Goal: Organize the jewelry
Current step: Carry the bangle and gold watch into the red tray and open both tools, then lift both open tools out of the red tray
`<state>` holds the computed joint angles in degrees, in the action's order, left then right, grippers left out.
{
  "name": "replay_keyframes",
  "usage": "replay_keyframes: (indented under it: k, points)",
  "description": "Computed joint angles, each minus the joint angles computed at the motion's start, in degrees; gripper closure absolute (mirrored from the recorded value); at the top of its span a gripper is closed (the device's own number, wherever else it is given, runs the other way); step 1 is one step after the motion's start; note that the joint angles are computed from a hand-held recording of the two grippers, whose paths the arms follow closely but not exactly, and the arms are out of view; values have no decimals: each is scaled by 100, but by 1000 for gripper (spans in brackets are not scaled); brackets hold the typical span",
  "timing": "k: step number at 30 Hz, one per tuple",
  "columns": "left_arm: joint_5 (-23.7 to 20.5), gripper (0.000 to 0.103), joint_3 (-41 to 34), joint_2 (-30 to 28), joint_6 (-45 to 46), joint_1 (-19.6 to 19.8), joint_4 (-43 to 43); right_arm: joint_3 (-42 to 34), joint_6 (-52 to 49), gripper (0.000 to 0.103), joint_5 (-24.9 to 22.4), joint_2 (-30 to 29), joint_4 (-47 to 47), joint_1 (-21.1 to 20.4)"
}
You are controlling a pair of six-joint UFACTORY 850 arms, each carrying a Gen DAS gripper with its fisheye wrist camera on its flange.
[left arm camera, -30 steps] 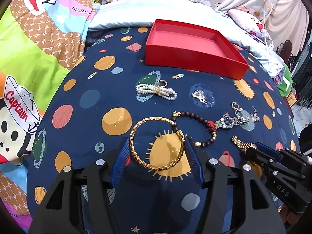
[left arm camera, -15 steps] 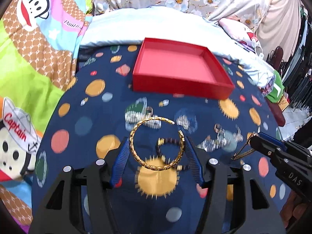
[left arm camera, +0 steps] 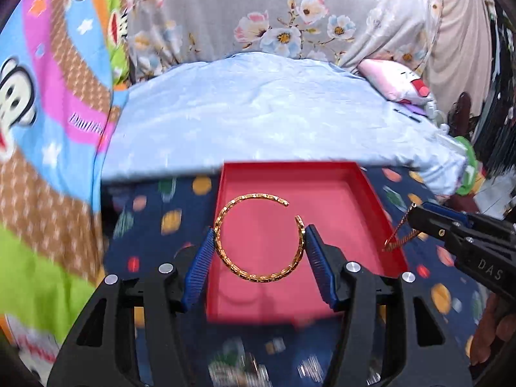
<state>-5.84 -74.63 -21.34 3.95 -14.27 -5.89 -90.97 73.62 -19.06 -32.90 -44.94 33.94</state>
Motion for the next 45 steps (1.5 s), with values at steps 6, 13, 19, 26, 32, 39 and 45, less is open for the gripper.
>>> replay_keyframes:
  k: [6,13,19,26,32,39,45]
  points:
    - [-603,48,-1557,-1260,537,0,-523,-1282,-1588,82,-291,-986,1410,-386]
    - [-1196,47,-2759,-2273,438,-41,-496,-2265,-2541,81,-679,-1781,2297,-603]
    - [-1177,24,-2975,-2482,-437,-51,273,-2366,-2108,71,-706,-1875,1784,-591]
    - [-610,24,-1773,-1549,-201,57,38,-937,-255,51,-512,-799,-42,-274]
    - [-211,24,-166,-314,22,121,-219,606,1631,49,-499,315,-1421,196]
    - [93,24,1458,895,-1403,79,1277,1878,2727,49,-976,1169,-1903,883]
    - [93,24,2357,1531,-2649,51,2332,2490,2924,49,-1178,1451,-1763,1390]
